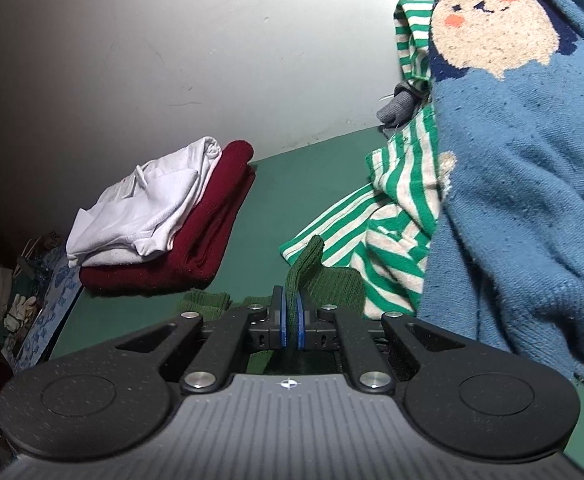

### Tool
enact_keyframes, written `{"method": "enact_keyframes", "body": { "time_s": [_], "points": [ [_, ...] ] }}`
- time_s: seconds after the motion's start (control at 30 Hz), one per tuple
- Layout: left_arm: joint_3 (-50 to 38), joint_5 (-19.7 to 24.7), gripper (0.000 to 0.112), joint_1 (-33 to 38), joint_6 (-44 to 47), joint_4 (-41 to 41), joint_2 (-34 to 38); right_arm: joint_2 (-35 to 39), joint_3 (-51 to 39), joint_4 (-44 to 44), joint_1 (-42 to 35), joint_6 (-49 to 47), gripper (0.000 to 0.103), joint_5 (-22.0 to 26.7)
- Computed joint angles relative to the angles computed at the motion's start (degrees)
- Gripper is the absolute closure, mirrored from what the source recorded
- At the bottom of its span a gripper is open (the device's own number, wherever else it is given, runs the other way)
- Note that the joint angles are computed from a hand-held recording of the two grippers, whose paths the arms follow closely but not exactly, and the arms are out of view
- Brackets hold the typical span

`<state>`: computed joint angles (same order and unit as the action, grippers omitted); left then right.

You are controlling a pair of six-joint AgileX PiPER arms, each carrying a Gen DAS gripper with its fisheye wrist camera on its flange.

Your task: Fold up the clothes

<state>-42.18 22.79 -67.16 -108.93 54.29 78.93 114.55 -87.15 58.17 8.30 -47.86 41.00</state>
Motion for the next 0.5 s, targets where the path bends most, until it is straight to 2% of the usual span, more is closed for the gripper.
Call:
{"method": "enact_keyframes", "body": {
  "time_s": [0.1,0.2,0.33,0.43,0.5],
  "points": [
    [0.48,1.91,0.112,-1.14,-0.61,-2.35,-0.23,0.23,-0.46,-4.96,2.75,3.68,0.097,-2.28],
    [0.84,1.68,0.111,0.53,3.93,-7.55,-0.40,0.60,-1.01,-10.53,5.26,7.70,0.097,-4.41],
    [2.16,2.42,0.111,-2.10,-1.42,-4.34,-0.82,1.65,-1.57,-16.52,7.69,12.30,0.097,-6.16],
    [2.87,-0.60,0.111,0.63,-1.32,-2.60,0.18,1.73,-0.95,-17.48,8.56,11.47,0.096,-7.38],
    [2.65,0.01,0.112,-0.03,-1.56,-2.54,0.17,1.47,-0.42,-17.09,8.76,9.88,0.091,-7.77]
  ]
}}
